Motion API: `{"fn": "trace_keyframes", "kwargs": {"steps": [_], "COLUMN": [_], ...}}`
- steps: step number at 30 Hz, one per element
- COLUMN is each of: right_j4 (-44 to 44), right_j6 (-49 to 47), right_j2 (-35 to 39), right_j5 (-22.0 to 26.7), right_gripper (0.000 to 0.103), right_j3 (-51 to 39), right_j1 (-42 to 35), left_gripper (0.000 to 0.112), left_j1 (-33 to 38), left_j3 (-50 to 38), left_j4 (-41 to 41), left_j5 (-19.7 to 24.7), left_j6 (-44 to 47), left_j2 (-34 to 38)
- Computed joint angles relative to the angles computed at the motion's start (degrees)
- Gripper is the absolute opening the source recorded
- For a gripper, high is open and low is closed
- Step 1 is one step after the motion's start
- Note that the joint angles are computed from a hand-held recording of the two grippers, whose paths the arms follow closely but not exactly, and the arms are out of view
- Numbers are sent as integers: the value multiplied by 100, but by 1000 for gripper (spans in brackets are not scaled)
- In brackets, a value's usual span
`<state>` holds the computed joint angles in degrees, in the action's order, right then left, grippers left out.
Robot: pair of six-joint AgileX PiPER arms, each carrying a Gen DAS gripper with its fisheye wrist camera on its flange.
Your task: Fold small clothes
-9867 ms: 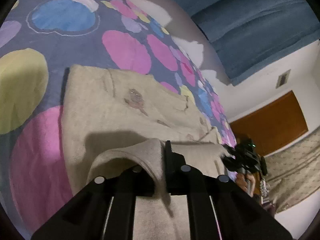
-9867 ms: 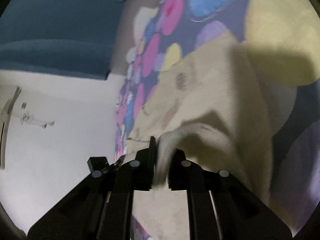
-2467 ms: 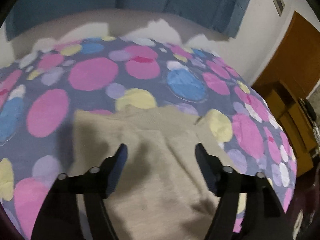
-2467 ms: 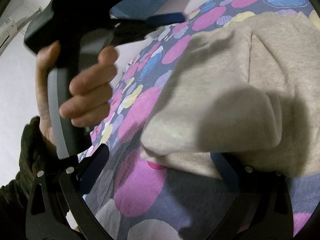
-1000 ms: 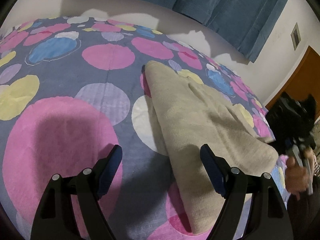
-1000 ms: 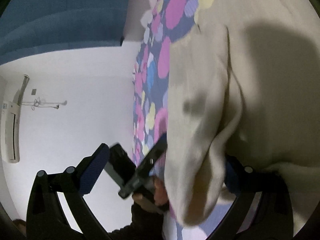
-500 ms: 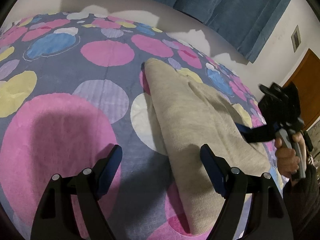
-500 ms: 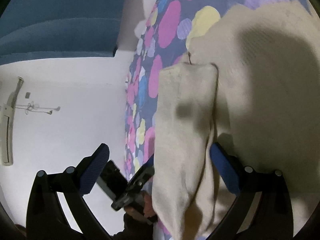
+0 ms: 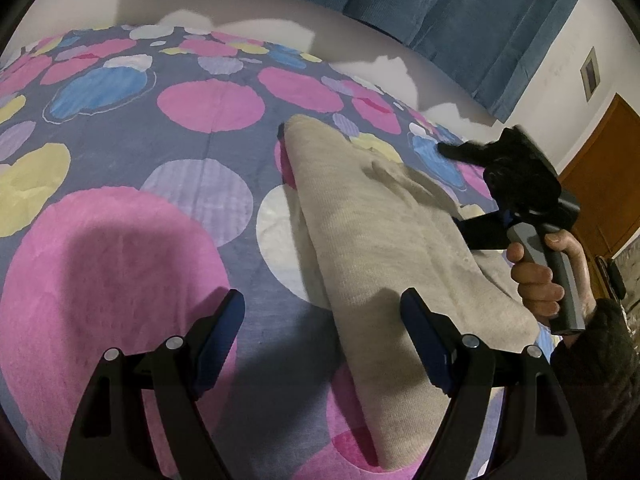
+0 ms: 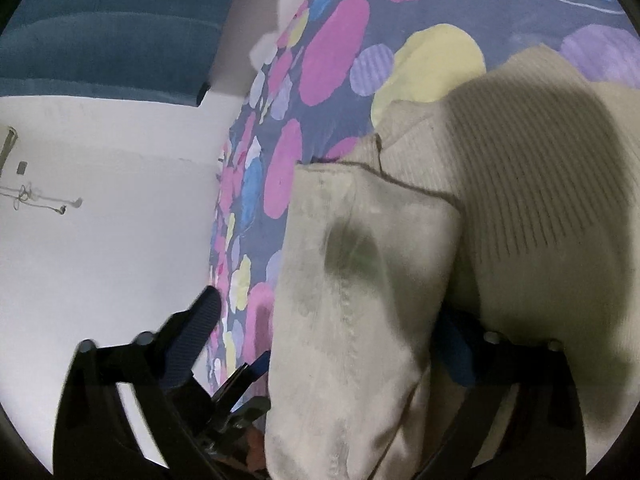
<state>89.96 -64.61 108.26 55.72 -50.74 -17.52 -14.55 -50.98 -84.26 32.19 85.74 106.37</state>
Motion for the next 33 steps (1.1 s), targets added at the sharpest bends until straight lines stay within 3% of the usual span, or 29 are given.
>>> {"fn": "trace_keyframes", "kwargs": {"steps": [4,5,6,7,10,12,18,25,33], "right_j4": [-93,-102,-100,-24,216,285,92,-405,-271], "right_j6": [11,-11,-33,-109,-336,-518,-480,-294,-681], "right_j2": [154,119,117,160,-54,-302,-1085,-1434,-808], "right_j5": [-234,-365,-392,-285,-380,-373,-319,-154,-297], "right_gripper": [51,37,14,9,9,9,8,8,8], "right_j3": [-99,-70,-60,-32,113,253,431,514,746], "right_j1": [52,69,68,18,21,-25,-333,-1252,-2030], "left_gripper": [79,79,80,82,87,89,92,92,92], "left_j1": [24,15,12,13,1,19,527,154,215], "left_j3": [-35,-33,-16,17,103,-56,-166,27,97], "left_j4": [44,47,11,-69,-310,59,-274,-264,-295], "left_j5": [78,57,54,51,3,80,1006,361,553], "left_j6": [-150,-165,-130,-50,202,-207,-13,104,156], "left_j2": [47,45,33,14,-1,151,543,213,169]}}
